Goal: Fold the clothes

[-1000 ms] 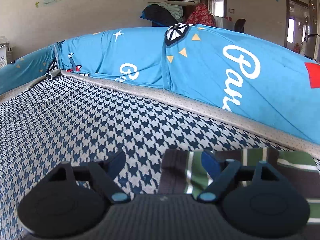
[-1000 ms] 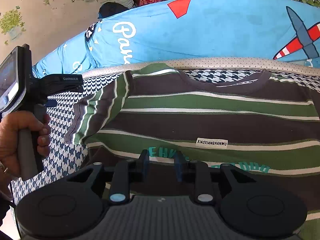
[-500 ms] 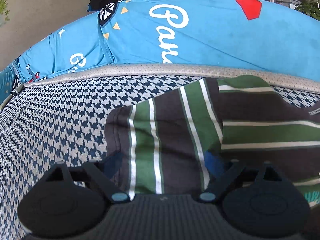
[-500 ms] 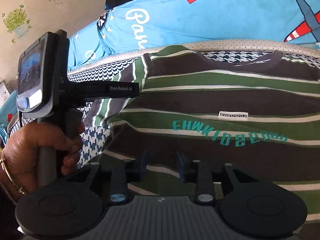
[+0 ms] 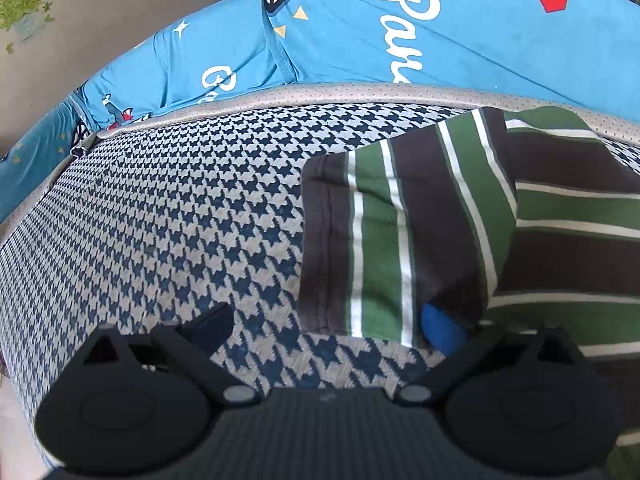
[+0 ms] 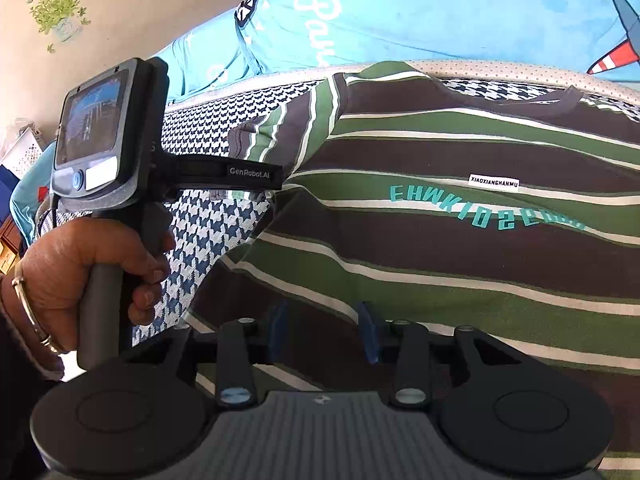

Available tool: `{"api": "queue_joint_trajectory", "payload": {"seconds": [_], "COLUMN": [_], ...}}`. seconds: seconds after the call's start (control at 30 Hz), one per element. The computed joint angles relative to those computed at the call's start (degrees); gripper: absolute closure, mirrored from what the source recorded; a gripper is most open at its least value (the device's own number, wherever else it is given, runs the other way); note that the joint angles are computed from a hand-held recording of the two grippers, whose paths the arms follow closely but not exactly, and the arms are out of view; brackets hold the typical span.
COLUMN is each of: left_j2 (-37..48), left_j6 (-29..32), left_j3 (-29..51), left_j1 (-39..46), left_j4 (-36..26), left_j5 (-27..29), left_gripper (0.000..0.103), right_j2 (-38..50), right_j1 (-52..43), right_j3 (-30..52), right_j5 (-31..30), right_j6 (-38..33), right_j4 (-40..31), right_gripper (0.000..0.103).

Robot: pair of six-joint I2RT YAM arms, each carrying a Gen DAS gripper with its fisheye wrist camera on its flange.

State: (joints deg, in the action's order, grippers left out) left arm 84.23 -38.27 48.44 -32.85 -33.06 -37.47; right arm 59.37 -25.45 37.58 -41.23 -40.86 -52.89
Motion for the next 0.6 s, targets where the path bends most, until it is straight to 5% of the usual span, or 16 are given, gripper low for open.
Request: {"api": "queue_joint_trajectory", "payload": {"seconds": [0.23, 0.6], "left_j2": [-4.8, 2.5], "left_j6": [-1.8, -1.9], "left_j3": [1.8, 6.1], "left_j1": [-4.1, -15.7], "left_j4": [1.5, 3.4], "left_j5": [2.7, 4.7], "left_gripper": [0.005, 0.003], "right_j2": [2.3, 9.8], "right_j1": [-9.5, -19.9], "right_j3": [4.7, 10.9], "right_j5": [-4.5, -4.7], "right_j6": [-0.4, 6.0], "right_j4": [0.7, 10.2], "right_gripper": [0.065, 0.065]}}
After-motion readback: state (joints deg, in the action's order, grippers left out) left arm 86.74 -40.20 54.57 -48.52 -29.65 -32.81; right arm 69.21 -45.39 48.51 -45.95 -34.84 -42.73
